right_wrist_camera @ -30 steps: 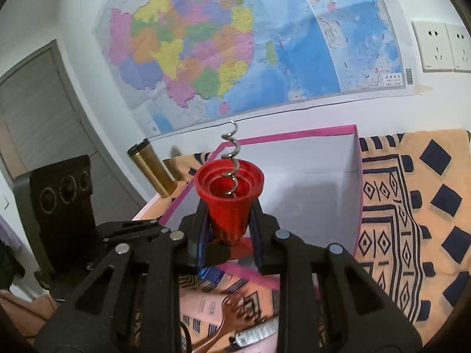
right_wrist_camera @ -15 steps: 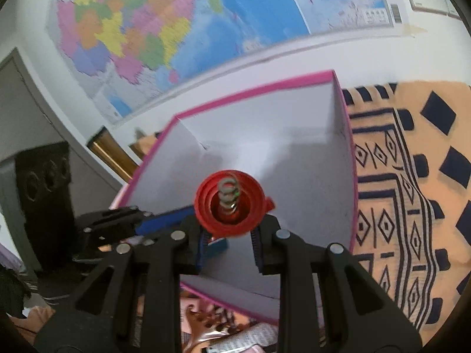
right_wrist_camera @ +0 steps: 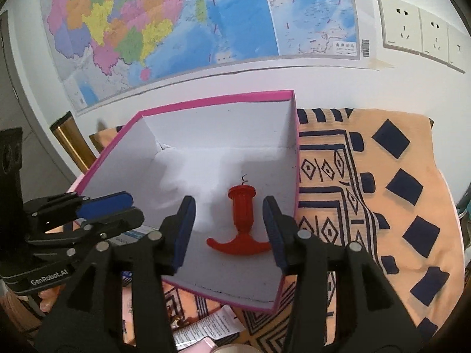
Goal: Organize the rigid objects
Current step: 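Lower the red corkscrew into the pink box and open the right tool, then grasp the white tape roll with the right tool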
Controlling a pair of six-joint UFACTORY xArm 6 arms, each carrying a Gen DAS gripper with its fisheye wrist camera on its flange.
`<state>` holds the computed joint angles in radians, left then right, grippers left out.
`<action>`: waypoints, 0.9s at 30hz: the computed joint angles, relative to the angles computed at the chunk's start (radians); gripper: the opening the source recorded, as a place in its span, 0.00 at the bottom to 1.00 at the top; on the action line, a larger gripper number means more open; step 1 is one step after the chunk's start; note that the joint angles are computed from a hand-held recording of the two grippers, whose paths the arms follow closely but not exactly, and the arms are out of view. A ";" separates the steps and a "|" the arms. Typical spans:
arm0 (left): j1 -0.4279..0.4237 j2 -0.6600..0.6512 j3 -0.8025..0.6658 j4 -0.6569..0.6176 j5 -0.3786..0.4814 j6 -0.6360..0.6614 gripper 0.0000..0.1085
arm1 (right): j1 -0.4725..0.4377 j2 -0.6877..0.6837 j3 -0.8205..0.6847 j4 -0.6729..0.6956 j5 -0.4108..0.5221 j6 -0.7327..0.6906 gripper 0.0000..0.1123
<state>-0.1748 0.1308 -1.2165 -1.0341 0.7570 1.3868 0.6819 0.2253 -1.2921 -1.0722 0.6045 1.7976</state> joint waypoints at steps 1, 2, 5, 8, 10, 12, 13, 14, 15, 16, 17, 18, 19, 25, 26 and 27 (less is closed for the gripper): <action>0.002 -0.013 0.013 -0.010 -0.005 0.015 0.27 | 0.003 -0.006 0.007 -0.006 -0.002 0.007 0.44; 0.009 -0.029 0.031 -0.026 -0.005 0.038 0.28 | 0.006 -0.014 0.015 -0.020 -0.004 0.020 0.44; 0.046 -0.086 0.088 -0.084 0.033 0.128 0.35 | 0.025 -0.057 0.065 -0.105 -0.028 0.104 0.44; 0.082 -0.135 0.136 -0.122 0.074 0.198 0.37 | 0.052 -0.097 0.104 -0.189 -0.044 0.182 0.44; 0.110 -0.166 0.169 -0.135 0.116 0.239 0.39 | 0.072 -0.122 0.131 -0.235 -0.061 0.225 0.44; 0.128 -0.186 0.195 -0.130 0.137 0.256 0.40 | 0.088 -0.136 0.154 -0.280 -0.092 0.276 0.44; 0.138 -0.194 0.211 -0.122 0.146 0.267 0.40 | 0.093 -0.138 0.162 -0.295 -0.112 0.297 0.44; 0.146 -0.199 0.222 -0.110 0.158 0.270 0.40 | 0.101 -0.138 0.169 -0.302 -0.120 0.313 0.44; 0.152 -0.204 0.233 -0.098 0.166 0.269 0.40 | 0.109 -0.136 0.176 -0.299 -0.125 0.318 0.44; 0.158 -0.207 0.246 -0.083 0.176 0.266 0.40 | 0.115 -0.134 0.183 -0.294 -0.134 0.324 0.44; 0.163 -0.208 0.255 -0.075 0.183 0.268 0.40 | 0.120 -0.130 0.191 -0.287 -0.140 0.332 0.44; 0.166 -0.212 0.267 -0.064 0.189 0.269 0.40 | 0.126 -0.126 0.198 -0.275 -0.140 0.335 0.44; 0.168 -0.216 0.282 -0.053 0.193 0.270 0.40 | 0.130 -0.122 0.204 -0.264 -0.143 0.338 0.44; 0.163 -0.224 0.329 0.012 0.243 0.251 0.40 | 0.135 -0.137 0.290 -0.163 -0.132 0.354 0.44; 0.158 -0.225 0.334 0.018 0.250 0.246 0.40 | 0.134 -0.144 0.310 -0.146 -0.126 0.358 0.44; 0.155 -0.224 0.335 0.023 0.258 0.241 0.40 | 0.131 -0.149 0.327 -0.142 -0.127 0.371 0.44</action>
<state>-0.0198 -0.0935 -0.8820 -1.0114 1.0151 1.6276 0.8133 0.0762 -0.9654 -1.2142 0.4777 2.1682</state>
